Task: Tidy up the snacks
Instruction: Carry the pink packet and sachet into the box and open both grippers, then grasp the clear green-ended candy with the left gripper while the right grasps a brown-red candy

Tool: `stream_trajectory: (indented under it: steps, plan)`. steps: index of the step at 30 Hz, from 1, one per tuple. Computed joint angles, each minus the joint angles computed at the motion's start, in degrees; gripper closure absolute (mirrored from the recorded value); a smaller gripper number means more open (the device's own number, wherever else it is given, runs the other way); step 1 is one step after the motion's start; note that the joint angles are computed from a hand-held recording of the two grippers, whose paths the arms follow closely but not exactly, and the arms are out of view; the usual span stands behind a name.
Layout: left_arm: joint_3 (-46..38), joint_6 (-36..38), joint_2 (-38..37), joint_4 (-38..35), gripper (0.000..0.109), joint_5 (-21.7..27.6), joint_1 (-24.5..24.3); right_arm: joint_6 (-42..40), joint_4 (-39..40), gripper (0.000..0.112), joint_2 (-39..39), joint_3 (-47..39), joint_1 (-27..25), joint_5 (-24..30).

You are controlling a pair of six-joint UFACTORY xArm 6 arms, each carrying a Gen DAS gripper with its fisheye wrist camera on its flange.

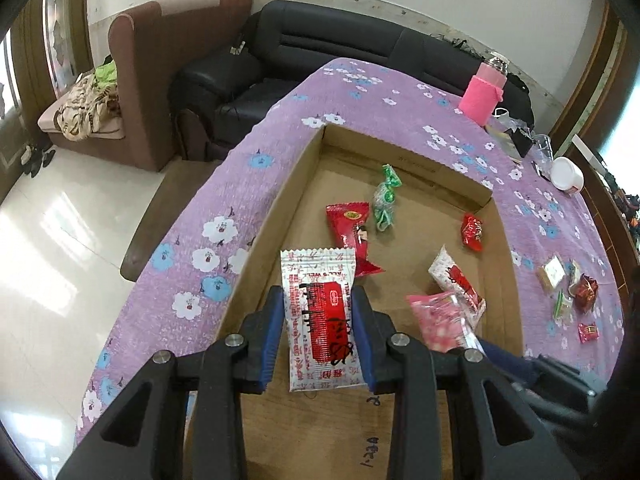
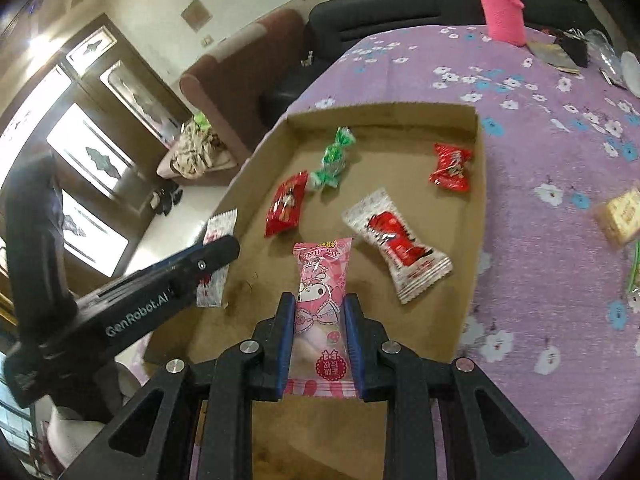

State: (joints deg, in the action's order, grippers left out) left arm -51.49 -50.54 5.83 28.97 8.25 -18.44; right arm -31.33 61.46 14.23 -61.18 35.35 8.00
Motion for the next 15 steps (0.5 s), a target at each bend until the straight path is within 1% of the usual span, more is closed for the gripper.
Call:
stream_trajectory:
  steps: [2,3,4,5,6,7,8,9,11,12,13,14,15]
  plan:
    - [0.2,-1.3,-0.1,0.8,0.073,-0.6,0.4,0.0,-0.7,0.084,0.6,-0.1,1.1,-1.7]
    - [0.5,-0.6,-0.2,-0.3,0.068,-1.4,0.4,0.2,-1.1,0.084,0.9,-0.1,1.5,-2.7]
    - [0.9,0.6,-0.6,-1.9,0.061,-2.0,0.4,-1.2,0.3,0.082,0.8,-0.2,1.7,-2.7]
    - [1.4,0.8,-1.2,-2.5,0.058,-2.4,0.4,-2.5,1.5,0.077,0.5,-0.3,1.7,-2.4]
    - [1.8,-0.8,-1.9,-0.9,0.055,-2.3,0.6,-4.7,3.7,0.072,0.0,-0.3,1.7,-1.7]
    - [2.1,-3.3,-2.8,1.7,0.055,-2.2,0.7,-5.9,4.9,0.065,-0.8,0.1,1.7,-1.6]
    - [2.8,-5.8,-4.3,4.5,0.055,-2.0,0.8,-8.8,7.8,0.063,-1.9,0.6,1.8,-1.7]
    - [3.5,-7.6,-5.6,6.3,0.054,-1.9,0.8,-10.8,9.6,0.063,-3.3,1.6,1.7,-1.7]
    - [5.4,-13.3,-9.4,11.6,0.047,-2.0,0.5,-15.9,14.3,0.063,-6.6,3.8,1.5,-1.8]
    - [6.2,-15.8,-11.0,14.0,0.038,-2.2,0.3,-20.1,17.9,0.063,-9.6,6.2,1.0,-2.1]
    - [6.9,-18.8,-12.7,17.0,0.032,-2.2,-0.1,-22.0,19.5,0.063,-11.7,7.9,0.8,-2.5]
    - [7.3,-21.7,-14.3,19.8,0.030,-2.3,-1.0,-25.6,22.6,0.063,-15.1,10.7,-0.3,-3.0]
    - [7.5,-22.8,-15.2,20.8,0.027,-2.3,-2.0,-27.6,24.5,0.063,-17.2,12.6,-1.2,-3.2]
